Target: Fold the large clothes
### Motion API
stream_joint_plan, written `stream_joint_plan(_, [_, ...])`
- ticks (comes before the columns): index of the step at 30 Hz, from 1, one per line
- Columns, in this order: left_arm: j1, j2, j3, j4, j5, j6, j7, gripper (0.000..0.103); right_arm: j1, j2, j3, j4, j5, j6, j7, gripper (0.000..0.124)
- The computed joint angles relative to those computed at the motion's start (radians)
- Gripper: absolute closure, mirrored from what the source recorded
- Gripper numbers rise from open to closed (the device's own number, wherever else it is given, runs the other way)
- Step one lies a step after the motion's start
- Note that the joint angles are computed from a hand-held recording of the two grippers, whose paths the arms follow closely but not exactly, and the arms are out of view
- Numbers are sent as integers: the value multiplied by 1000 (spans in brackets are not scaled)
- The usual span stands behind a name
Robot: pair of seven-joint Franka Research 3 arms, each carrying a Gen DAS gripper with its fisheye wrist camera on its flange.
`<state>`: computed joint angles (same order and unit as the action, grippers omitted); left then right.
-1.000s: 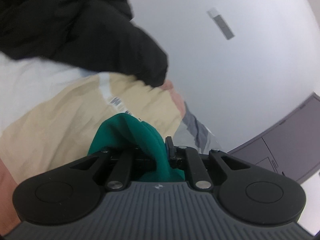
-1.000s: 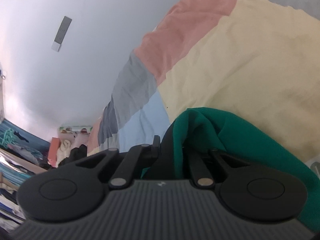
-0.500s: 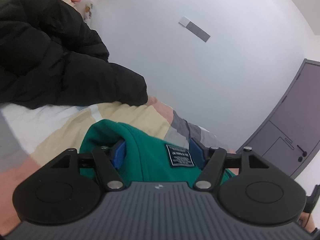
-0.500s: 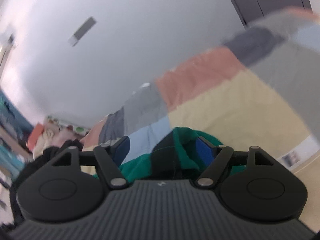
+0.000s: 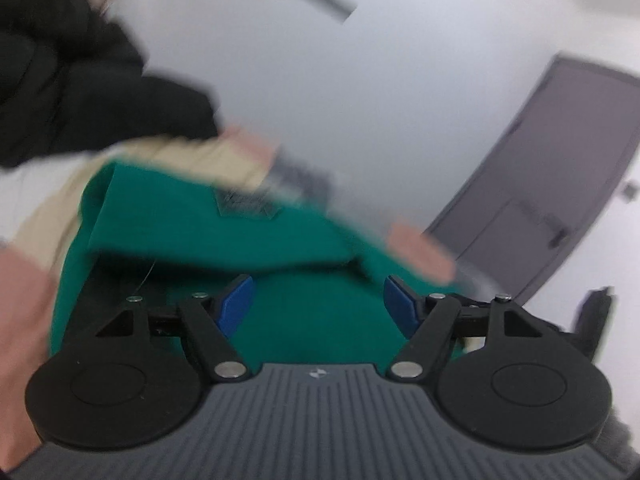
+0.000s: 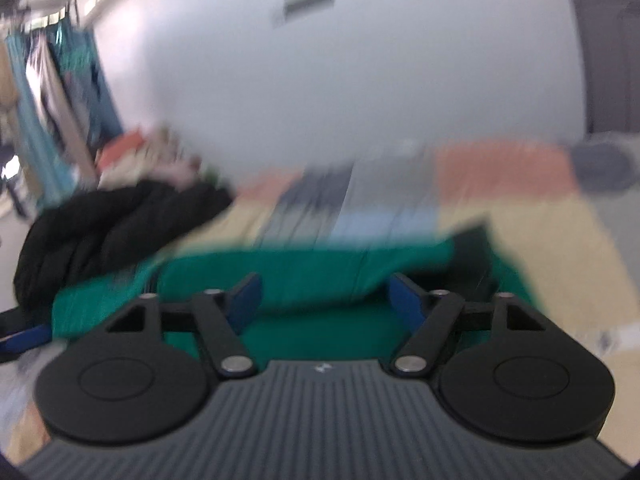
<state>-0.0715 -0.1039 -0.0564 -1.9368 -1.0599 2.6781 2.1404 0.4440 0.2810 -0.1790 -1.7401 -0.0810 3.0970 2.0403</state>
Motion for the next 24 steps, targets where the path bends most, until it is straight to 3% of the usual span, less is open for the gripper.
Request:
stream_joint_plan(2, [19, 45, -18, 24, 187, 7, -175, 28, -64, 11, 88, 28, 59, -99, -82, 95])
stream_joint_plan(4, [34, 92, -26, 56, 286, 18, -289, 28, -98, 26, 125, 49, 103, -129, -114, 100])
stream_joint_plan(8, [68, 184, -46, 132, 400, 42, -416, 28, -40, 82, 29, 136, 3, -198, -10, 96])
stream_joint_plan(13, [122, 272, -101, 210, 398, 60, -417, 27, -103, 239, 71, 373, 6, -393, -59, 100])
stream_joint_plan(18, [168, 344, -152, 285, 379, 83, -383, 27, -107, 321, 58, 482, -10, -404, -63, 99])
stream_joint_plan(22, [217, 389, -210, 330, 299, 145, -314, 27, -100, 335, 23, 469, -8, -280, 5, 99])
stream_joint_plan(24, [264, 412, -252, 366, 194, 126, -286, 27, -84, 337, -15, 454, -8, -205, 61, 99])
